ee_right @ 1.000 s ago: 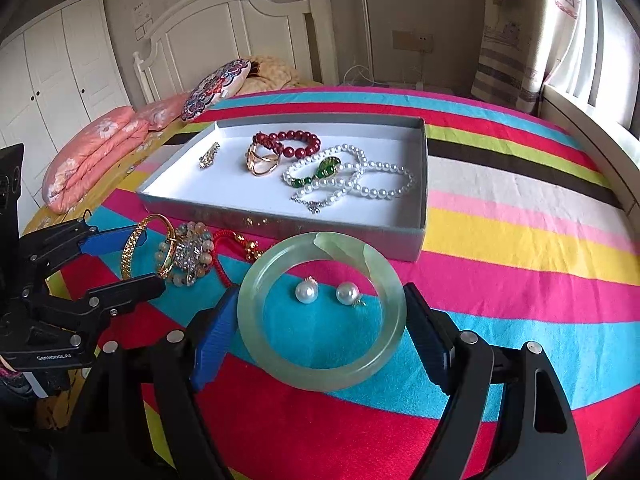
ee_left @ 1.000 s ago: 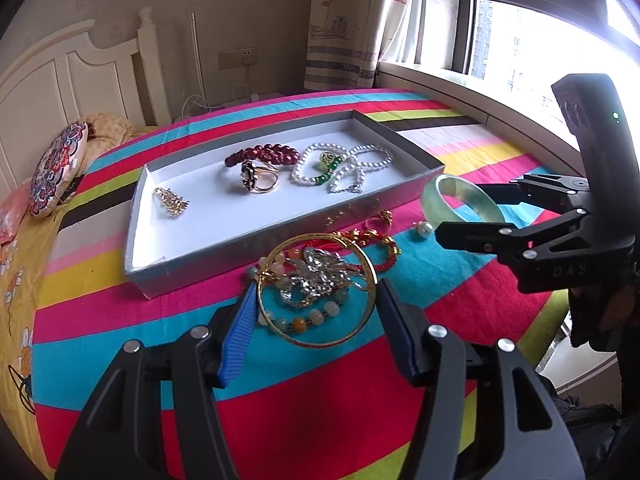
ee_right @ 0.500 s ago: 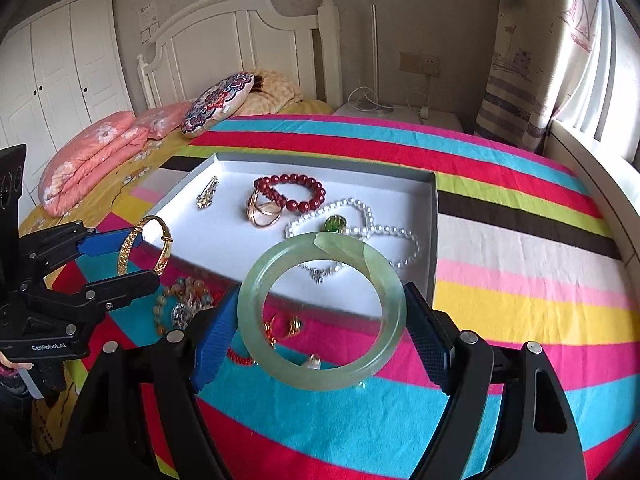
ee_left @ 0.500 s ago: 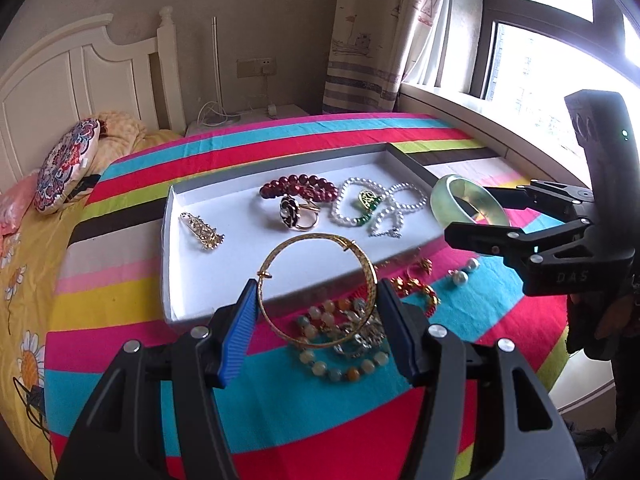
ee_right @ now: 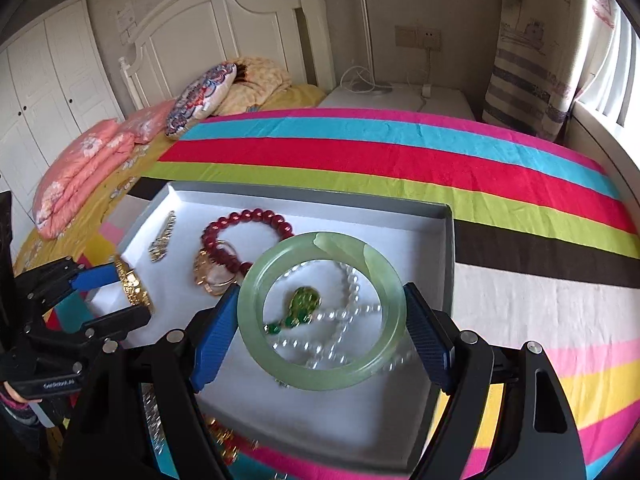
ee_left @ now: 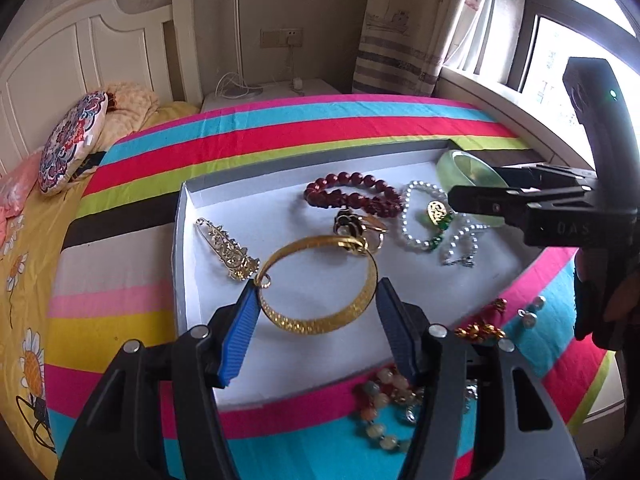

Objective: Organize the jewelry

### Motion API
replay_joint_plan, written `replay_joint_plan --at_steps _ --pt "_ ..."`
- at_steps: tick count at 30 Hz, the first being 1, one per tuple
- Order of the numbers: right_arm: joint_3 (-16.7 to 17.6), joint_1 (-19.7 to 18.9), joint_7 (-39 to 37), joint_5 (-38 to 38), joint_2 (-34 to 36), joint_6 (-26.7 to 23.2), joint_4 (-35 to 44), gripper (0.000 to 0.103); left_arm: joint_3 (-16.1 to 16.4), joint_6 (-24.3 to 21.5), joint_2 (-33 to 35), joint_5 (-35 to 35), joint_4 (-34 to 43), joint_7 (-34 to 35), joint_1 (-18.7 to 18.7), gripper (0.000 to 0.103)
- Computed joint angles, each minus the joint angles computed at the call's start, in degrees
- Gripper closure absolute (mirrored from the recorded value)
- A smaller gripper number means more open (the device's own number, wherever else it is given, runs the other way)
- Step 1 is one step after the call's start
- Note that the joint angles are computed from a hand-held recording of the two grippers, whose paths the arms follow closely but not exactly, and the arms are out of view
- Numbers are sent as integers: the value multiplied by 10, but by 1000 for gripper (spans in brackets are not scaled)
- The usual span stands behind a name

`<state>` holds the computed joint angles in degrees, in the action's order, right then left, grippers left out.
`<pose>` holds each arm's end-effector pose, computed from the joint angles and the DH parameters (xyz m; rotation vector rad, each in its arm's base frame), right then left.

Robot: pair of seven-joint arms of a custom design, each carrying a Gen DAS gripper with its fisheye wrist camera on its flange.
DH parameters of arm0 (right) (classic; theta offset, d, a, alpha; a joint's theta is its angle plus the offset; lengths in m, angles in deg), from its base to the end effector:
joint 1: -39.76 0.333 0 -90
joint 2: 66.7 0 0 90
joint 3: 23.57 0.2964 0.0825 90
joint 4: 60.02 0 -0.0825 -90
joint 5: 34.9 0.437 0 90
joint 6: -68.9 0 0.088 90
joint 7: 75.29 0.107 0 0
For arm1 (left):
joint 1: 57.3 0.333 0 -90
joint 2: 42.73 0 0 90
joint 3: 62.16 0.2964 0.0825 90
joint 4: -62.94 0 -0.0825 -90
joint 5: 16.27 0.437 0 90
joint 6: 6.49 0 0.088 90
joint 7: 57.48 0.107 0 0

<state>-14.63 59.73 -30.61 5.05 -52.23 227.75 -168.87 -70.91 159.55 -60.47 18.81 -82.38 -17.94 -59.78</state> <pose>0.6222 0.3055 0.3848 -2.1800 1.0145 -0.2280 0.4978 -0.1331 0.3983 -1.9033 1.6738 -0.6815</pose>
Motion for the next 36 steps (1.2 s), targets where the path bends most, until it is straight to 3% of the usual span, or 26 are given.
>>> replay_joint_plan --at_steps 6,9,11,12,17,21,29,32,36 --pt "-37 34 110 -118 56 -10 62 26 4 -6 21 -1 14 9 5 45" --pt "-38 35 127 -144 72 -20 81 26 1 -10 27 9 19 0 13 44" --pt "-42 41 141 -164 75 -9 80 25 -7 -23 30 26 23 -18 21 29" --pt "-35 35 135 -156 72 0 75 22 -8 -24 27 33 20 -27 23 27" --pt "16 -15 49 -43 37 14 40 21 -13 -20 15 58 8 -40 26 26" --pt "42 -44 -62 89 -13 14 -7 21 -26 -27 -4 94 -4 -78 35 23" --pt "10 -33 -197 266 -104 -12 -111 19 -40 -55 -45 135 -25 -127 32 15" --pt "-6 -23 -247 323 -137 -20 -150 19 -38 -39 -90 133 -63 -154 28 7" --pt "-26 -9 -275 359 -171 -24 -194 19 -7 -2 -118 89 -98 -129 6 7"
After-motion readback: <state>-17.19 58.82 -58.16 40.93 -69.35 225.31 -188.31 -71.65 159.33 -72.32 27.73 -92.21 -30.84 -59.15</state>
